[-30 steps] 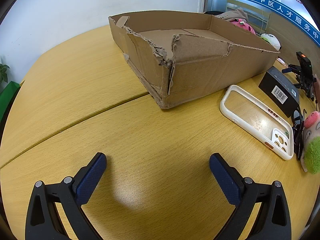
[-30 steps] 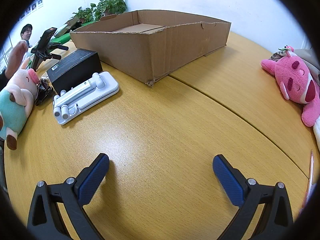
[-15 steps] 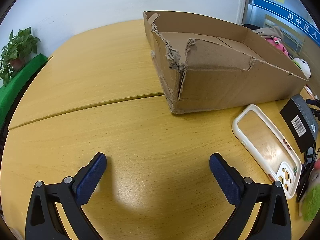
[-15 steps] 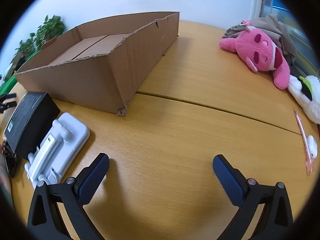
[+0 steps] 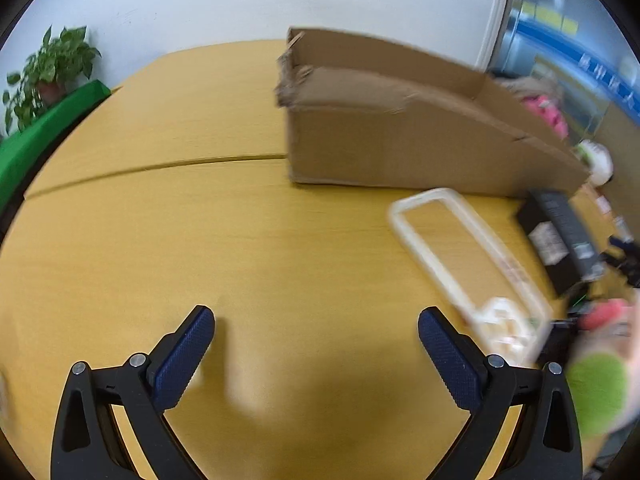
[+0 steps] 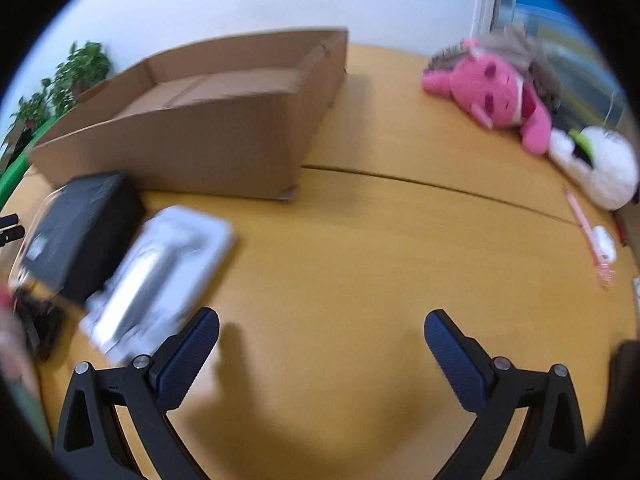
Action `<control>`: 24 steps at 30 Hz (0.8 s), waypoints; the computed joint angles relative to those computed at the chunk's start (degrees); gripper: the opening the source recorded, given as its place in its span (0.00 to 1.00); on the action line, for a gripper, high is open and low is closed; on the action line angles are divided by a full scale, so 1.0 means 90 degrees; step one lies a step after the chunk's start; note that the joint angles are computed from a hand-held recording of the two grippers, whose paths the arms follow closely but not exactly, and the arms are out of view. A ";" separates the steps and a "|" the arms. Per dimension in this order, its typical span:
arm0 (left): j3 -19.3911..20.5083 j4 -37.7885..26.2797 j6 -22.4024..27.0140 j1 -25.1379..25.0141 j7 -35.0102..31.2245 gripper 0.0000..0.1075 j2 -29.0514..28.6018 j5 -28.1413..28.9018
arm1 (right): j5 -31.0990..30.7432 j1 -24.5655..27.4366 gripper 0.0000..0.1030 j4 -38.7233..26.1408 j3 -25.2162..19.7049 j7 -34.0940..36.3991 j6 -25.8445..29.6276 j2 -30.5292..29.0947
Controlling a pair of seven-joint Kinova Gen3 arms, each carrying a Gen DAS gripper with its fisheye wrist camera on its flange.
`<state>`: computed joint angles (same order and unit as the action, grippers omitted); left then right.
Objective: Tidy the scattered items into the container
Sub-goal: 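Move both grippers toward the pink-and-teal plush pig on the table, then close the left gripper on the plush pig while the right gripper grasps it too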
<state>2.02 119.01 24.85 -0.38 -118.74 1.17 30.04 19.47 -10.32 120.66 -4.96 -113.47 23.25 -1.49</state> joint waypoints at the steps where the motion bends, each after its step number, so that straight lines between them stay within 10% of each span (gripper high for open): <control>1: -0.0295 0.0113 0.0092 0.0284 -0.0060 0.96 -0.0235 0.0259 | 0.0170 0.0121 0.99 0.0121 -0.0295 -0.0219 -0.0003 -0.0231; 5: -0.0375 0.0607 -0.0098 0.0552 -0.0218 0.96 -0.1225 0.1034 | -0.0181 -0.0085 0.99 0.0354 -0.0562 -0.0144 0.0064 -0.1183; 12: 0.0737 0.0847 -0.0921 0.0294 0.1008 0.96 -0.2084 0.0210 | -0.1993 -0.1331 0.99 0.0150 0.0167 0.1208 0.0655 -0.1558; 20: 0.2077 0.0907 -0.0988 -0.0001 0.2375 0.96 -0.2146 -0.0969 | -0.2400 -0.0767 0.99 0.0783 -0.1055 0.0571 0.0125 -0.2125; 24: 0.1645 0.0846 -0.0930 0.0554 0.2393 0.96 -0.2009 -0.0972 | -0.2253 -0.0810 0.99 0.0798 -0.1220 0.0464 0.0063 -0.2397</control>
